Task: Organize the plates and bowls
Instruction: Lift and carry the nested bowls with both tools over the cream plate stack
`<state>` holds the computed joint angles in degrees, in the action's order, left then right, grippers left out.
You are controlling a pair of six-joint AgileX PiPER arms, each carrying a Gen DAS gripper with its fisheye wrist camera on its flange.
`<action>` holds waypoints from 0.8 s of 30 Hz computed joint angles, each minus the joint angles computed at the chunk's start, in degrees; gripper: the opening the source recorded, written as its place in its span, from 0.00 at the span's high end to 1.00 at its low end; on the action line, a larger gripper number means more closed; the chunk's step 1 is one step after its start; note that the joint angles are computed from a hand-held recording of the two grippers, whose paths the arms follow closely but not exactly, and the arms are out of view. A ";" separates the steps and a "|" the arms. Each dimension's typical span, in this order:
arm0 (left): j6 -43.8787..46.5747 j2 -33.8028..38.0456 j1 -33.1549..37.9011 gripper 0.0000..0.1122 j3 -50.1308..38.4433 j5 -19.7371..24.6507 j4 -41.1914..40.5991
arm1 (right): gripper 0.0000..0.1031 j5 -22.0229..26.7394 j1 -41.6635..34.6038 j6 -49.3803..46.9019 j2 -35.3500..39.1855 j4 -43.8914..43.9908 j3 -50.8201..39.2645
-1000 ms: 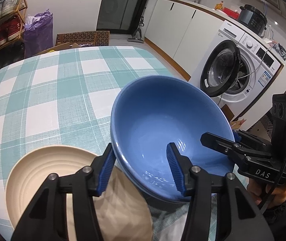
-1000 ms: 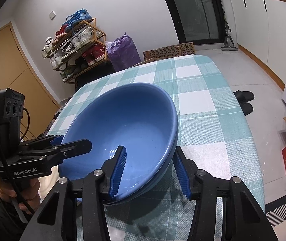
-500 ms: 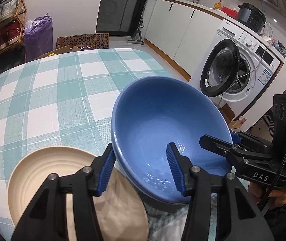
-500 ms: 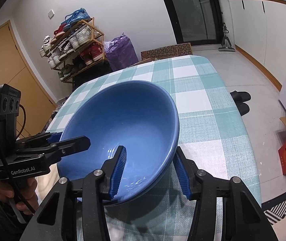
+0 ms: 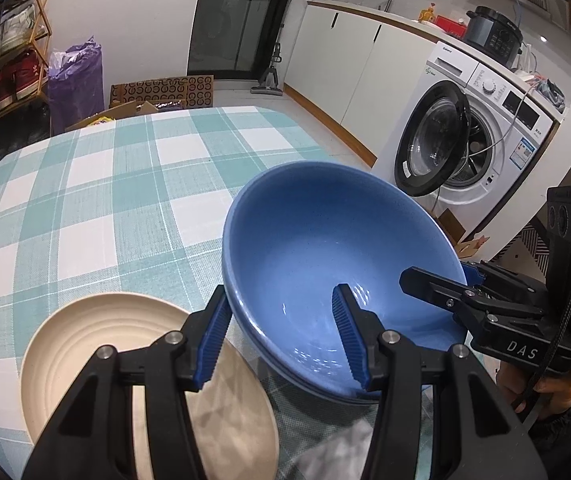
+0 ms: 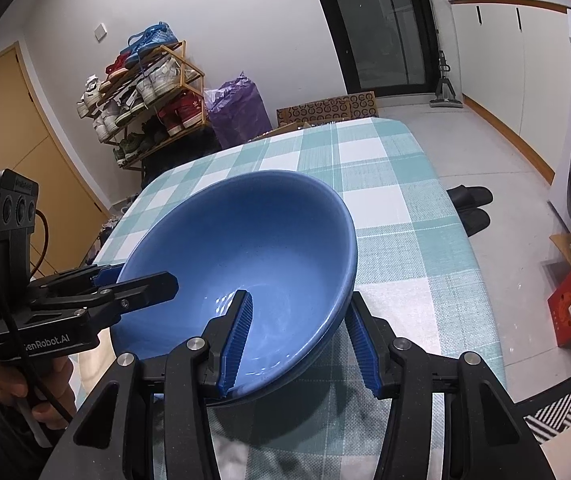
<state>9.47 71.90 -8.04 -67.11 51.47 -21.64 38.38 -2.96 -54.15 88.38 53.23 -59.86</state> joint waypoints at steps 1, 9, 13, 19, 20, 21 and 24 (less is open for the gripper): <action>-0.13 -0.31 -0.07 0.55 -0.04 0.10 0.13 | 0.52 0.12 -0.13 -0.04 -0.39 0.06 0.14; -1.13 -3.00 0.04 0.54 0.27 0.46 0.99 | 0.52 0.85 -0.37 -0.36 -3.78 0.33 1.51; -1.22 -4.32 0.66 0.55 0.34 1.11 1.02 | 0.52 1.08 -0.03 0.27 -5.53 -0.26 2.07; 0.13 -6.36 3.02 0.54 0.64 2.41 -0.01 | 0.52 0.99 1.32 1.67 -7.81 -1.19 2.70; 0.24 -6.64 3.28 0.55 0.63 2.61 -0.04 | 0.52 0.96 1.54 1.81 -8.01 -1.27 2.76; 0.56 -6.96 3.80 0.55 0.68 2.83 -0.30 | 0.52 0.75 2.06 2.42 -8.25 -1.65 2.76; 1.82 -7.88 5.57 0.55 0.84 3.52 -1.24 | 0.52 0.55 3.13 3.45 -9.10 -2.41 2.86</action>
